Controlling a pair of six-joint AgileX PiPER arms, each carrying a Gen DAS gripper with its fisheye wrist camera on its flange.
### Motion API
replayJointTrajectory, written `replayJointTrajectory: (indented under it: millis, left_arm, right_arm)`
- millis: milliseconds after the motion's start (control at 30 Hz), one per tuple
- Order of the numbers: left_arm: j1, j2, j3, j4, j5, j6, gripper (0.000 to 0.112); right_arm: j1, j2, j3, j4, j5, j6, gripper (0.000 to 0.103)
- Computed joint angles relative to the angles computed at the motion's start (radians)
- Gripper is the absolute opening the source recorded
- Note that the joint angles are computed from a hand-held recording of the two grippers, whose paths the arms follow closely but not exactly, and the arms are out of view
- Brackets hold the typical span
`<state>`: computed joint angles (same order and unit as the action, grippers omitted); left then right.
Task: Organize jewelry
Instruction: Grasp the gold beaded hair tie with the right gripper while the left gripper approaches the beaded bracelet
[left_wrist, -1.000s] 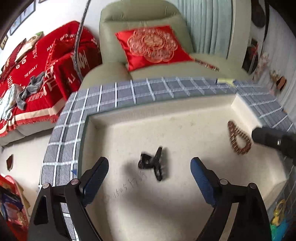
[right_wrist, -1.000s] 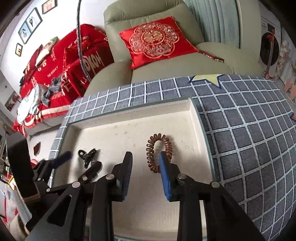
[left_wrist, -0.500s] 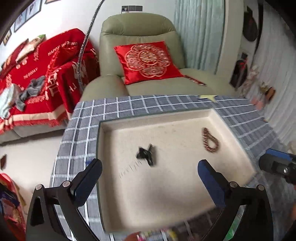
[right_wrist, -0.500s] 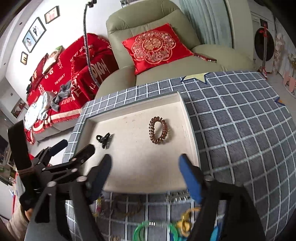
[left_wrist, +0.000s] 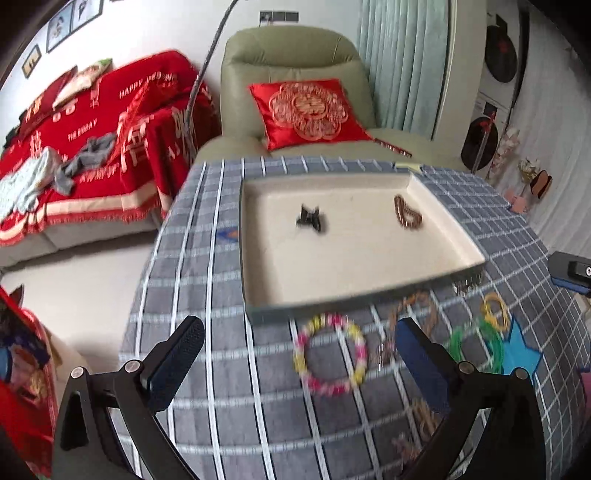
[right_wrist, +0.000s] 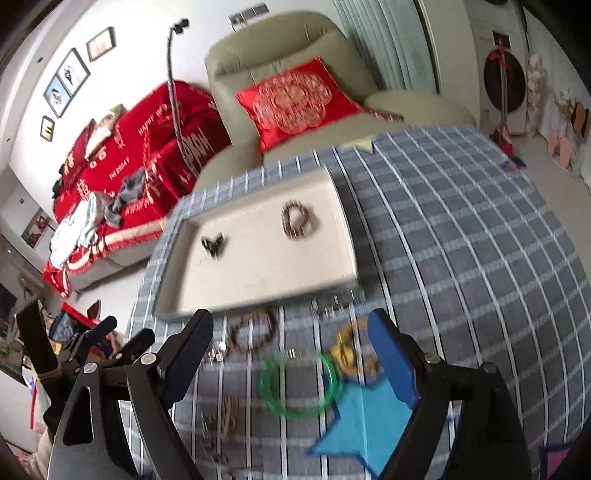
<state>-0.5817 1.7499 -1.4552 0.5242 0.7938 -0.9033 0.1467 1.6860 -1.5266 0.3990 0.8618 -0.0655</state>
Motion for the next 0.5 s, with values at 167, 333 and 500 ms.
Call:
replayJointTrajectory:
  millis: [167, 333, 500]
  left_arm:
    - [-0.017, 0.0, 0.064, 0.001, 0.008, -0.038, 0.103]
    - [-0.015, 0.015, 0.086, -0.003, 0.022, -0.07, 0.103]
    - [0.019, 0.032, 0.075, -0.036, 0.017, -0.067, 0.103]
  right_arm:
    - [-0.012, -0.045, 0.124, -0.038, -0.024, 0.01, 0.088]
    - [-0.016, -0.036, 0.176, -0.114, -0.028, 0.056, 0.088]
    - [-0.033, -0.01, 0.173, -0.159, -0.033, 0.084, 0.088]
